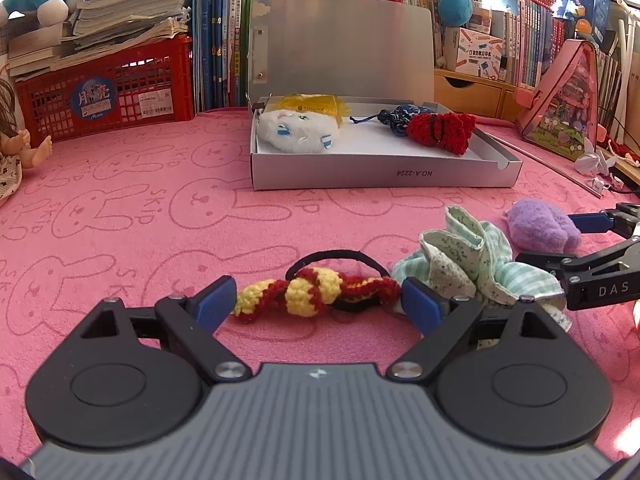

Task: Organize objects
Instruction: 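Grasp the yellow-red knitted strip with the left tool while the right tool grasps the purple plush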

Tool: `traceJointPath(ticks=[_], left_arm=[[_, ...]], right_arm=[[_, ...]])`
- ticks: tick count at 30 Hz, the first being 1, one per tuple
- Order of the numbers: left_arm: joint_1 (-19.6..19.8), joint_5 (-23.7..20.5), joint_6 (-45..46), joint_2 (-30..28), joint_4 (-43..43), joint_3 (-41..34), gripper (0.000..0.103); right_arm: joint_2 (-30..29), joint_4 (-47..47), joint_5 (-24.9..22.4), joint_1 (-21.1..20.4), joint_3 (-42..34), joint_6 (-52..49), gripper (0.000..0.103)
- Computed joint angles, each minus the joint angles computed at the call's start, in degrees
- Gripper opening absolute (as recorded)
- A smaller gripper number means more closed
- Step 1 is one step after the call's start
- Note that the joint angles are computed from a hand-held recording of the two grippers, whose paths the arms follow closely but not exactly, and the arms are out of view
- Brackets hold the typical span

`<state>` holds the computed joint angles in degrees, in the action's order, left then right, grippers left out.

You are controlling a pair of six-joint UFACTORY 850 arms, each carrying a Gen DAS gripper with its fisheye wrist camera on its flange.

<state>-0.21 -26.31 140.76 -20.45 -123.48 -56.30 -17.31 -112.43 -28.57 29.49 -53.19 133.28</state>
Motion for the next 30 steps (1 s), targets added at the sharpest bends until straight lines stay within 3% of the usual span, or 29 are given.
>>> traceJointPath(ticks=[6, 16, 19, 24, 27, 30], left_arm=[[-0.93, 2.5, 3.38, -0.42, -2.6, -0.28, 0.093], [-0.77, 1.92, 1.84, -0.71, -3.12, -0.5, 0.091], [-0.67, 1.13, 3.24, -0.43, -4.53, -0.05, 0.082], [-0.75, 1.1, 6.28, -0.22, -8.29, 0.26, 0.059], [-0.62, 1.19, 5.23, -0.34, -7.72, -0.04, 0.056], [-0.63, 0.64, 6.15, -0.36, -8.24, -0.17, 0.056]], right_arm=[[0.07, -0.06, 0.6, -0.23, 0.03, 0.48, 0.101], [0.28, -0.87, 1.64, -0.72, 0.21, 2.02, 0.101], [0.38, -1.63, 1.4, -0.67, 0.4, 2.65, 0.098], [0.95, -4.47, 0.93, -0.15, 1.13, 5.52, 0.086], [1.24, -5.09, -0.38, 0.3, 1.5, 6.82, 0.073], [1.63, -6.25, 0.32, -0.03, 1.77, 9.01, 0.07]])
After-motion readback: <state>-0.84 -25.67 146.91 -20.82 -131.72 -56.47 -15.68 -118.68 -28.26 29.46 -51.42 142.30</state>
